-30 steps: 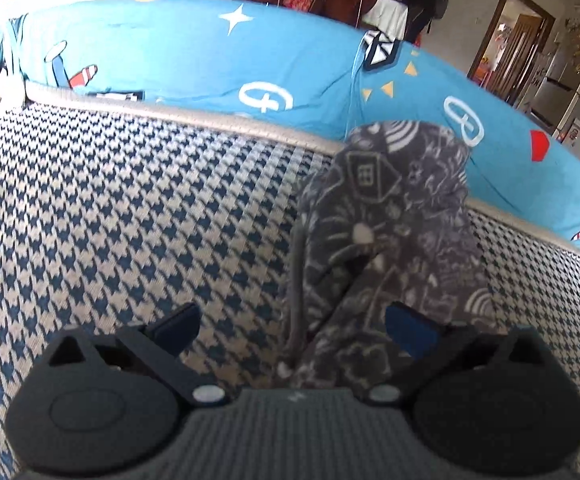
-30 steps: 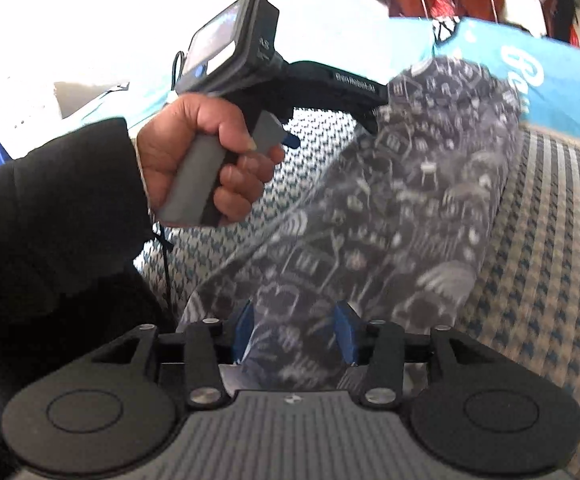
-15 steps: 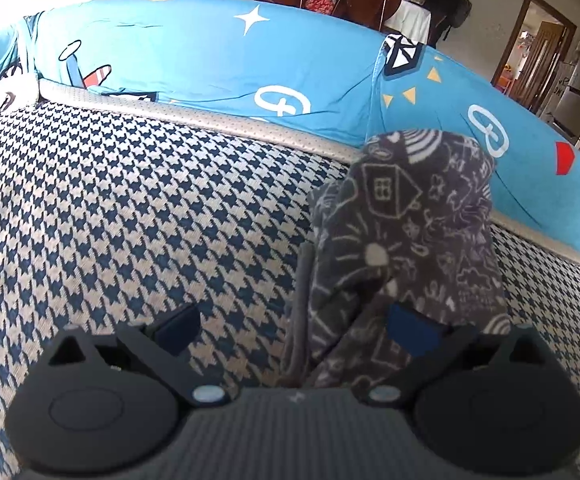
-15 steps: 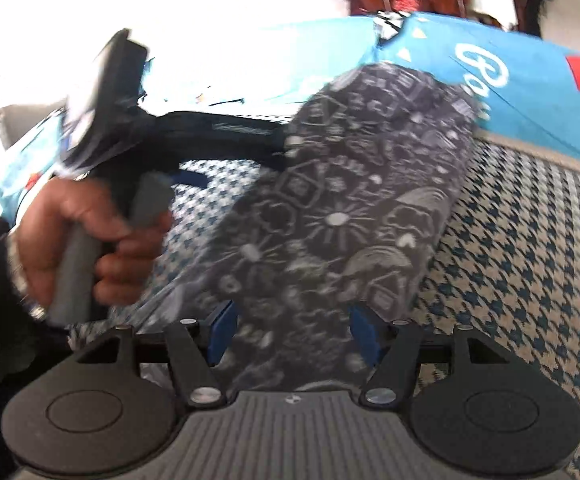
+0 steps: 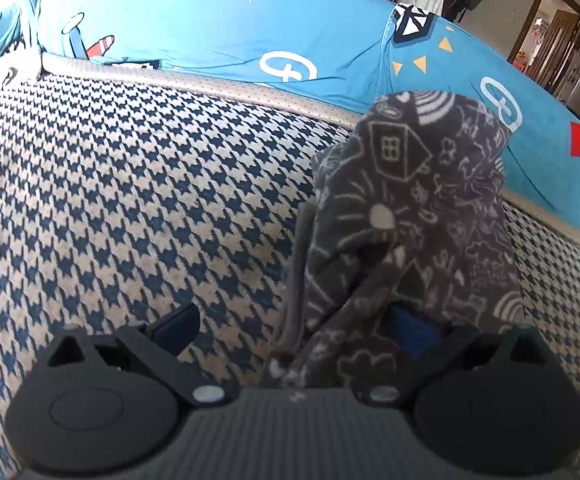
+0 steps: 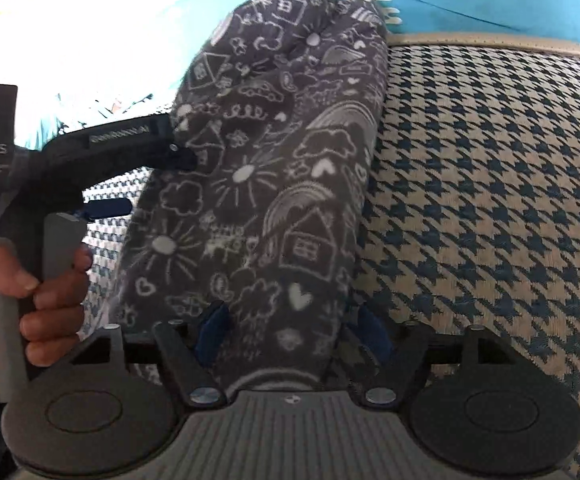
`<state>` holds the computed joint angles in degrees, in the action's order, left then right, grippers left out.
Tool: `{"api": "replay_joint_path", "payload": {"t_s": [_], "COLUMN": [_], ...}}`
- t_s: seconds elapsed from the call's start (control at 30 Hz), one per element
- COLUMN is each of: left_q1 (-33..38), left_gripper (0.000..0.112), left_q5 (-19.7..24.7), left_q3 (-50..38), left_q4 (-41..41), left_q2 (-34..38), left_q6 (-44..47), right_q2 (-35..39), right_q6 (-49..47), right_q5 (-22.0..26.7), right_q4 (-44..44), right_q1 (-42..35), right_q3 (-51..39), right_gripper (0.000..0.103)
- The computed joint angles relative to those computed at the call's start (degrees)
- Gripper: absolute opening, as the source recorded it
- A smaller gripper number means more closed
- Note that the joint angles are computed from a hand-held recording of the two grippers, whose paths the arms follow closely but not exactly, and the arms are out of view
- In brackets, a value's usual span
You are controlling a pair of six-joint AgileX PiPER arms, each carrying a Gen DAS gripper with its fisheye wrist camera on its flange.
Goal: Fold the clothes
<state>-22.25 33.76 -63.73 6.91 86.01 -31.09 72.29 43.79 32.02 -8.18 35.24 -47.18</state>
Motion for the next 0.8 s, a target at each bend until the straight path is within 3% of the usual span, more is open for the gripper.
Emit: {"api": "replay_joint_path", "payload": {"t_s": [0.8], "left_q1": [-1.7], "left_gripper": [0.103], "left_q5": [-2.32], "left_q3": [1.86], "left_q4": [6.53], "left_q2": [-2.6], "left_q6": [-7.11], "right_q2": [-0.01], "right_q6": [-4.89], "right_q5": [-2.44], "right_q4": [3.96], "right_q1": [-1.71], "right_q3": [1.9], "right_gripper": [0.087]}}
